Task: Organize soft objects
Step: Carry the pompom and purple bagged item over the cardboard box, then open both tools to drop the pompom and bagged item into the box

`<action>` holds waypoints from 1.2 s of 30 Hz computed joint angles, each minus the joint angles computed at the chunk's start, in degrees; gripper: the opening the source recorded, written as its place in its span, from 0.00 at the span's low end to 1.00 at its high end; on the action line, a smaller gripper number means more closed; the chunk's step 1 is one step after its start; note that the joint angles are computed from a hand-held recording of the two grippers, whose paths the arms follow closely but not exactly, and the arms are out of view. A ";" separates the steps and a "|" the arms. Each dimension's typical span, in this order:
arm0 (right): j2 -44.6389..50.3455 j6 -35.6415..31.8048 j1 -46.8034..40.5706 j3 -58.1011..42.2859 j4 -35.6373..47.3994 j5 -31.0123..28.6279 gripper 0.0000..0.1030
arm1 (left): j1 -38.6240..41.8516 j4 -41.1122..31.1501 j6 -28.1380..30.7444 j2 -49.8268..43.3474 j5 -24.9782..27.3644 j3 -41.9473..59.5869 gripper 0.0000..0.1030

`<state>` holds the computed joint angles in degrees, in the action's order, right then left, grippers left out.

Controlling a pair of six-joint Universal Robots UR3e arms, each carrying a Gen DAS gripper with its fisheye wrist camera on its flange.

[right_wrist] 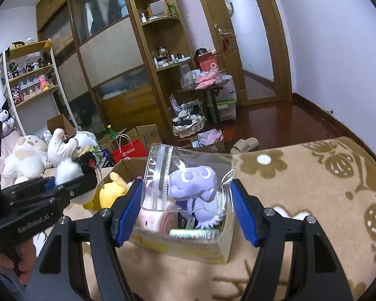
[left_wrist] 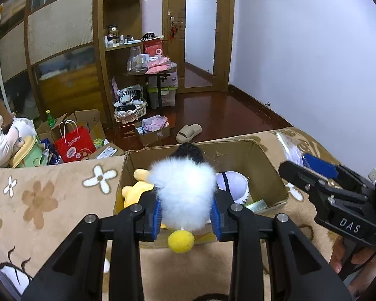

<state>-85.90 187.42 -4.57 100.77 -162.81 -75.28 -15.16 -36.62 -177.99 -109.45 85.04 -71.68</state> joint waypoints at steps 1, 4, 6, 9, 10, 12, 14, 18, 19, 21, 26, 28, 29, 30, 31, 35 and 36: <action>0.89 -0.01 0.16 -0.69 -0.27 -0.09 0.71 | -0.12 0.36 -0.17 -0.54 0.23 0.13 0.29; 3.45 0.11 0.58 -2.65 -0.21 -0.13 0.72 | 0.14 0.90 -0.81 -1.83 -0.35 -0.24 0.29; 4.71 0.18 0.64 -3.01 -0.26 -0.03 0.73 | 0.29 0.96 -0.90 -2.75 -0.64 -0.10 0.30; 6.44 -0.25 0.87 -3.65 0.55 -0.06 0.74 | 0.43 0.13 -0.79 -4.86 -0.80 1.60 0.30; 6.99 -0.62 1.06 -3.75 0.70 -0.59 0.74 | 0.45 -0.11 -0.83 -5.43 -0.83 2.03 0.30; 7.60 -1.13 1.34 -3.82 0.96 -1.02 0.74 | 0.48 0.08 -0.93 -6.19 -0.61 2.29 0.30; 8.14 -1.51 1.57 -3.77 0.89 -1.65 0.74 | 0.50 -0.72 -1.10 -7.21 -0.38 3.33 0.32; 8.33 -1.67 1.48 -3.65 0.43 -1.72 0.75 | 1.44 -1.39 -1.98 -7.42 -1.64 3.54 0.52; 8.36 -1.64 1.40 -3.61 0.41 -1.59 0.75 | 1.41 -0.67 -2.12 -7.05 -1.63 2.97 0.53; 8.31 -1.64 1.37 -3.55 0.40 -1.48 0.75 | 1.41 -0.68 -1.93 -6.95 -1.34 3.17 0.57; 7.11 -2.04 1.45 -2.65 0.33 -1.76 0.79 | 1.48 -0.86 -2.08 -5.83 -0.45 2.45 0.66; 6.44 -1.89 1.37 -2.14 0.12 -1.67 0.86 | 1.35 -1.32 -2.07 -5.48 0.62 2.34 0.68; 6.17 -1.83 1.37 -1.99 0.09 -1.80 0.86 | 1.32 -1.70 -2.09 -5.26 1.10 2.35 0.71; 5.68 -1.83 1.40 -1.83 0.37 -2.12 0.86 | 1.36 -2.24 -2.18 -5.12 1.42 2.64 0.72; 5.26 -1.86 1.42 -1.67 0.68 -2.37 0.87 | 1.40 -2.24 -2.34 -4.75 1.66 2.33 0.75; 2.50 -2.12 1.19 -0.31 1.81 -3.25 0.90 | 1.48 -1.75 -2.70 -2.66 2.87 0.65 0.81; 1.74 -2.19 1.24 -0.04 2.14 -3.87 0.94 | 1.41 -1.64 -2.71 -1.97 3.37 0.09 0.81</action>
<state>-84.16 185.23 -3.33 100.73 -160.68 -79.16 -13.74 -38.25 -180.69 -111.42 88.41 -71.59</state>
